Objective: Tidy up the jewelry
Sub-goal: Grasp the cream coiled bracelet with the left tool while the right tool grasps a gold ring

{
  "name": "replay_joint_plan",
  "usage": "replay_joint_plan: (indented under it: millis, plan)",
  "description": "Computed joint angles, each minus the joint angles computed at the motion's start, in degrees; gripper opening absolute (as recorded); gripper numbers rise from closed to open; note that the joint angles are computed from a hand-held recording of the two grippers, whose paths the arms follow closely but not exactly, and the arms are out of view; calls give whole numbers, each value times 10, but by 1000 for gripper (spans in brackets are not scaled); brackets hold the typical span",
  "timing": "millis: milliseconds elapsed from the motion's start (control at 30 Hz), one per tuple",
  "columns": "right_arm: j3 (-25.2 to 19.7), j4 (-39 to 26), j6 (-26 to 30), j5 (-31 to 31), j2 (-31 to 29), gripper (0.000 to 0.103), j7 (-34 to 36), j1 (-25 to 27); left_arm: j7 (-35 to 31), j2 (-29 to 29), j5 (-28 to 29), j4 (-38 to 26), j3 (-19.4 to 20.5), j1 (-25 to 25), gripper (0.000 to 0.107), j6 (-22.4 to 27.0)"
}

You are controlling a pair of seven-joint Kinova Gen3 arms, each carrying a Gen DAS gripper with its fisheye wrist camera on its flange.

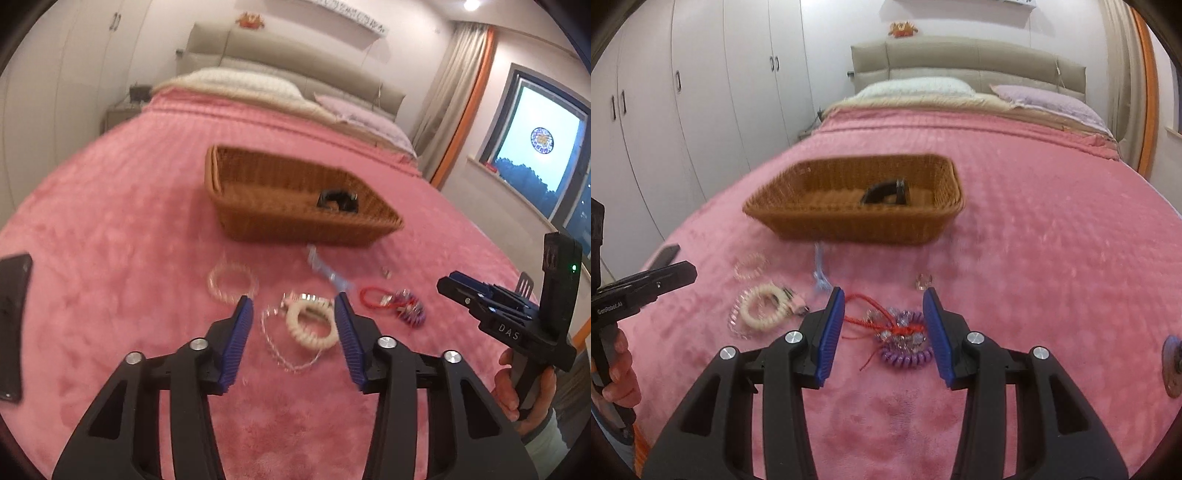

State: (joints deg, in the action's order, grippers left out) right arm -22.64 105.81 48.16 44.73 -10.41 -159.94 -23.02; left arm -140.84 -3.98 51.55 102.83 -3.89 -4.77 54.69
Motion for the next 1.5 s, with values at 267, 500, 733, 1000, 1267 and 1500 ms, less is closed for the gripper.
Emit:
replay_joint_plan:
  millis: [267,500,733,1000,1267,1500]
  plan:
    - [56,-8,-9,-71,19,28,61,19,28,32,-36,-1,26,11,41,-28]
    - [101,-58,-28,-143,75,27,157,28,22,51,-31,-8,30,1,32,-3]
    - [118,-59,-42,-135,93,27,146,14,46,66,-57,-25,45,7,32,-9]
    - [122,-47,-62,-166,83,27,175,27,32,61,-62,-27,52,16,32,-21]
    - [130,-91,-19,-165,119,27,184,16,77,84,-97,-48,64,24,29,-17]
    - [140,-111,11,-128,139,14,169,-17,86,76,-126,-41,72,38,11,-35]
